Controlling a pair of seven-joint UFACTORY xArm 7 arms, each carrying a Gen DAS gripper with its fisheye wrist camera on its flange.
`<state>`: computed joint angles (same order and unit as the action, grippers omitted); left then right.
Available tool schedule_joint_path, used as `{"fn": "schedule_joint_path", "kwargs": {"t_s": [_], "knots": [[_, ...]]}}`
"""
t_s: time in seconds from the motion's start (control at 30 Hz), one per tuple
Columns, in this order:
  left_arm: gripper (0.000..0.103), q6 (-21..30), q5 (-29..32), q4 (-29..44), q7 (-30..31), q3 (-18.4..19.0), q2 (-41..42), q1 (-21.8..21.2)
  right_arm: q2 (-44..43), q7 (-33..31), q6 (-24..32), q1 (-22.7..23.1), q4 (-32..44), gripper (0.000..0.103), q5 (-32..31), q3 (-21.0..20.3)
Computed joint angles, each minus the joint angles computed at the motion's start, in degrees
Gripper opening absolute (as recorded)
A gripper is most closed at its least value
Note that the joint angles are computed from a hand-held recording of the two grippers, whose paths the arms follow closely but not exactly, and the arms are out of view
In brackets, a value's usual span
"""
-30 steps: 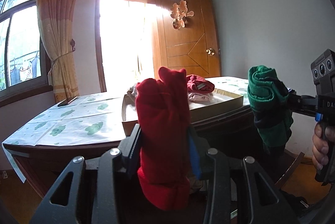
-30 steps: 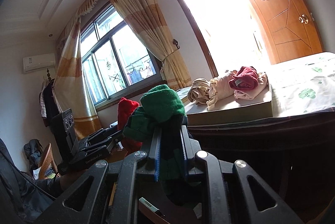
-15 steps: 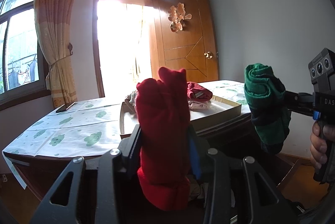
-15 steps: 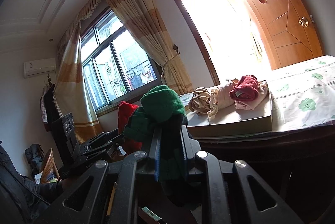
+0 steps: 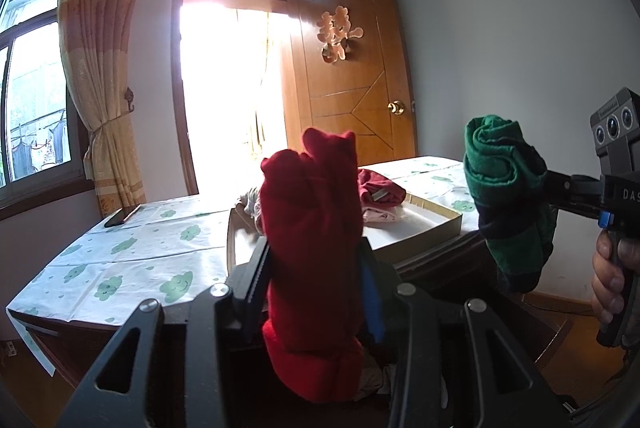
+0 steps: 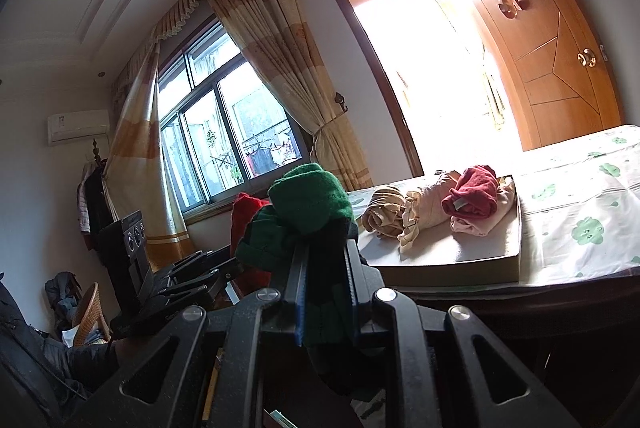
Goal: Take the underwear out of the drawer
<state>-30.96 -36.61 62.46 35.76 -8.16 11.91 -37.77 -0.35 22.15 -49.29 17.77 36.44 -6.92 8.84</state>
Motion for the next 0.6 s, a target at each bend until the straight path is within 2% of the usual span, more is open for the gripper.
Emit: {"fn": "schedule_joint_path", "kwargs": {"t_s": [0.27,0.5,0.6], "knots": [[0.040,4.3,-3.4,3.5,3.0,2.0,0.8,-1.5,0.1,0.8,1.8,-0.5,1.4,0.018,-0.5,-0.4],[0.040,7.5,-7.3,7.0,6.8,5.5,1.8,-4.3,-0.1,2.3,3.8,-1.4,2.4,0.018,-1.7,-0.9],[0.040,9.8,-11.0,9.7,10.3,9.0,2.7,-7.4,-0.3,3.0,4.9,-1.7,3.1,0.018,-2.1,-1.1]]}}
